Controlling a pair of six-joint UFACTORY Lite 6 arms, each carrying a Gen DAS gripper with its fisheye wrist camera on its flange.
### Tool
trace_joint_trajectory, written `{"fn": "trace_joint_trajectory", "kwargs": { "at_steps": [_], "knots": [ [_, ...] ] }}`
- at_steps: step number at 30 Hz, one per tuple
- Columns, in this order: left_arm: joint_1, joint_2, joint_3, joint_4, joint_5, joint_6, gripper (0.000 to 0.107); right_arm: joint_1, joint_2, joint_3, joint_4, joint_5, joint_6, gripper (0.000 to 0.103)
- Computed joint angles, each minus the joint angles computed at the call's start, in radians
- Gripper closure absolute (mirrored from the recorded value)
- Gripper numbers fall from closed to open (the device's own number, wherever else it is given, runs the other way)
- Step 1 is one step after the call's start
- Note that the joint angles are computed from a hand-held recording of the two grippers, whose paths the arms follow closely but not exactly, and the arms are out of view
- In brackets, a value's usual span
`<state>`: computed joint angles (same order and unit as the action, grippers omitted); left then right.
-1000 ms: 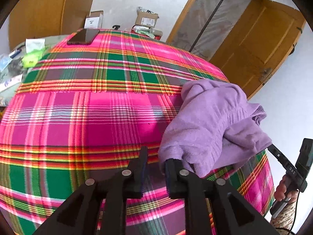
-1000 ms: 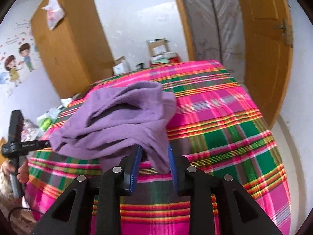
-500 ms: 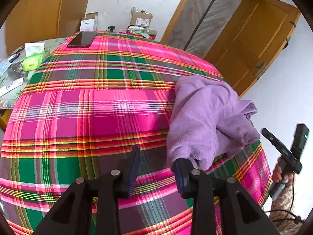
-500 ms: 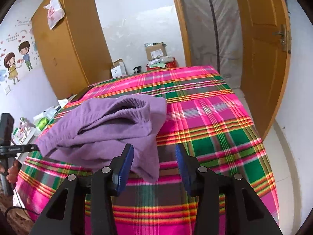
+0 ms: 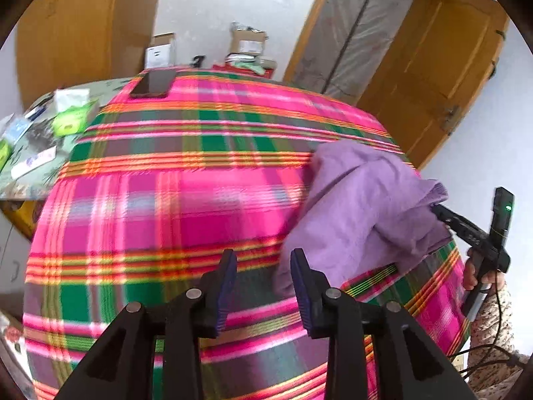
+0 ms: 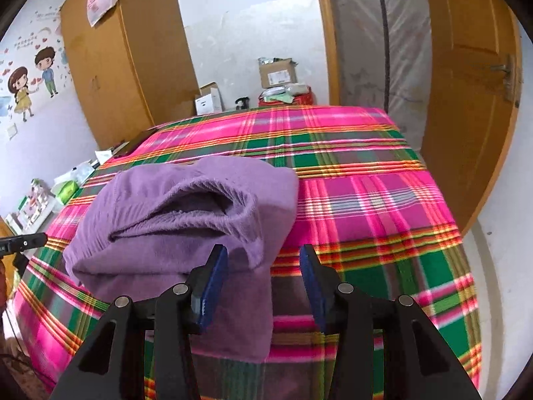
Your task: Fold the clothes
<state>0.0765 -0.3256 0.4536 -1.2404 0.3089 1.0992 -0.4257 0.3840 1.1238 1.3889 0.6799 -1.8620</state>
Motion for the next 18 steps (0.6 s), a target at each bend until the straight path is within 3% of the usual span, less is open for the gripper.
{"fn": "trace_joint_trajectory", "kwargs": {
  "at_steps": [7, 11, 14, 18],
  "knots": [
    [-0.238, 0.203, 0.2, -0.12, -0.076, 0.13, 0.073, 0.031, 0.057, 0.064, -0.019, 0.03, 0.091, 0.057],
    [-0.35, 0.333, 0.345, -0.168, -0.115, 0.211, 0.073, 0.062, 0.031, 0.049, 0.015, 0.011, 0.064, 0.081],
    [-0.425, 0.415, 0.446, -0.087, -0.163, 0.152, 0.073, 0.079, 0.001, 0.032, 0.058, -0.007, 0.026, 0.089],
    [-0.498, 0.484, 0.528, 0.124, -0.22, -0.02, 0.073, 0.088, -0.024, 0.043, 0.069, 0.009, 0.041, 0.09]
  ]
}}
